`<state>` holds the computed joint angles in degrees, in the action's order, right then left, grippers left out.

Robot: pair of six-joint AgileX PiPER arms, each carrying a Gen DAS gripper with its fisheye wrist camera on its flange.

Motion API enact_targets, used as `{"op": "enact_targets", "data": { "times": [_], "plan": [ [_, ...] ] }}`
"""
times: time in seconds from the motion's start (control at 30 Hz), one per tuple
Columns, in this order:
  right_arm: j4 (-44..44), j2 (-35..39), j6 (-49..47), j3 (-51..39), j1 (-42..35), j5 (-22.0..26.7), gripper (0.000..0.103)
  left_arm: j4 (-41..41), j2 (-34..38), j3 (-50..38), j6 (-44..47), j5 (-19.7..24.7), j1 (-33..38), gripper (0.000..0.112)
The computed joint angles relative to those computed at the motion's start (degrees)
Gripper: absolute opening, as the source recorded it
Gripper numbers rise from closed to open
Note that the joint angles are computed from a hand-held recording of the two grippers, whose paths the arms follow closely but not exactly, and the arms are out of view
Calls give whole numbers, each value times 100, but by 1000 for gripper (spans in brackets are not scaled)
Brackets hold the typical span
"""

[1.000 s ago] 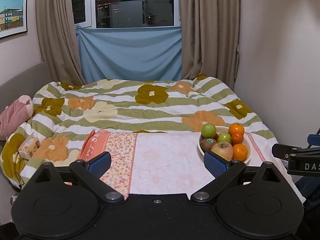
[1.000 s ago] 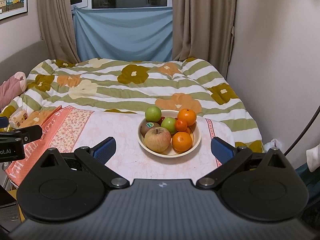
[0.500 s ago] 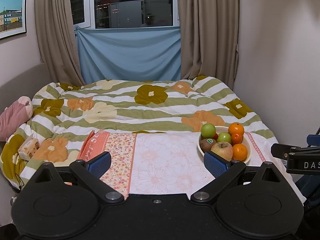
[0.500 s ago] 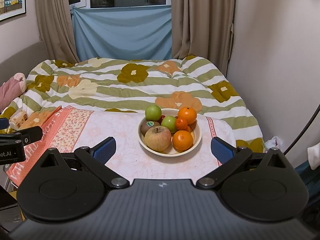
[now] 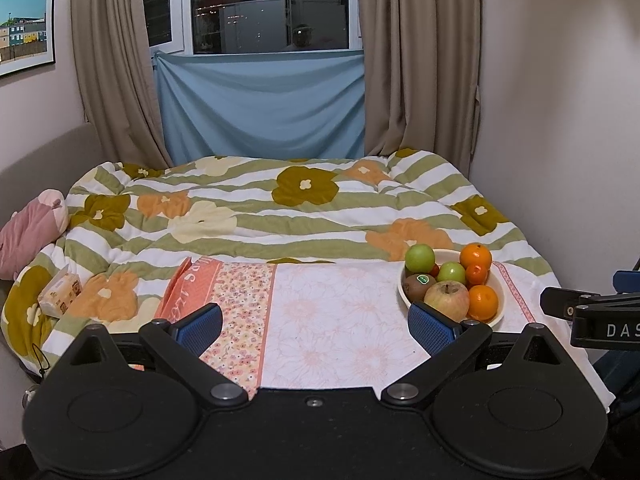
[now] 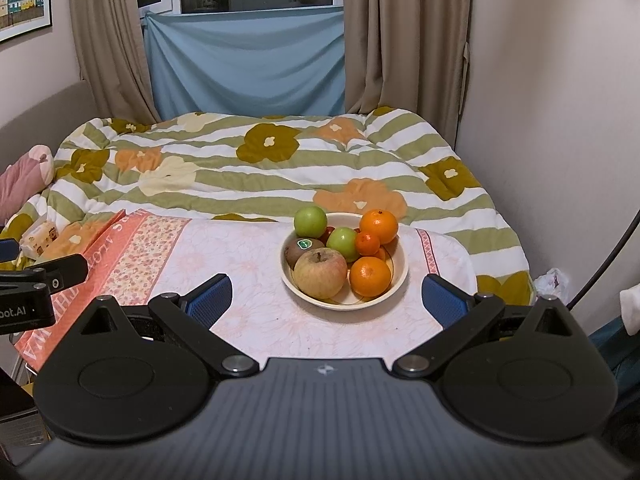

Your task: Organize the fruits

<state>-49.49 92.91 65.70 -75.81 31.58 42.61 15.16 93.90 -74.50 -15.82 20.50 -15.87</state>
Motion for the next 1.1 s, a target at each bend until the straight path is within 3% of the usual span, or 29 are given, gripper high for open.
{"op": "enact_targets", "data": {
  "times": [1.1],
  "plan": [
    [142, -22, 58, -42, -44, 107, 103, 403, -90, 115, -314, -130, -160, 103]
  ]
}}
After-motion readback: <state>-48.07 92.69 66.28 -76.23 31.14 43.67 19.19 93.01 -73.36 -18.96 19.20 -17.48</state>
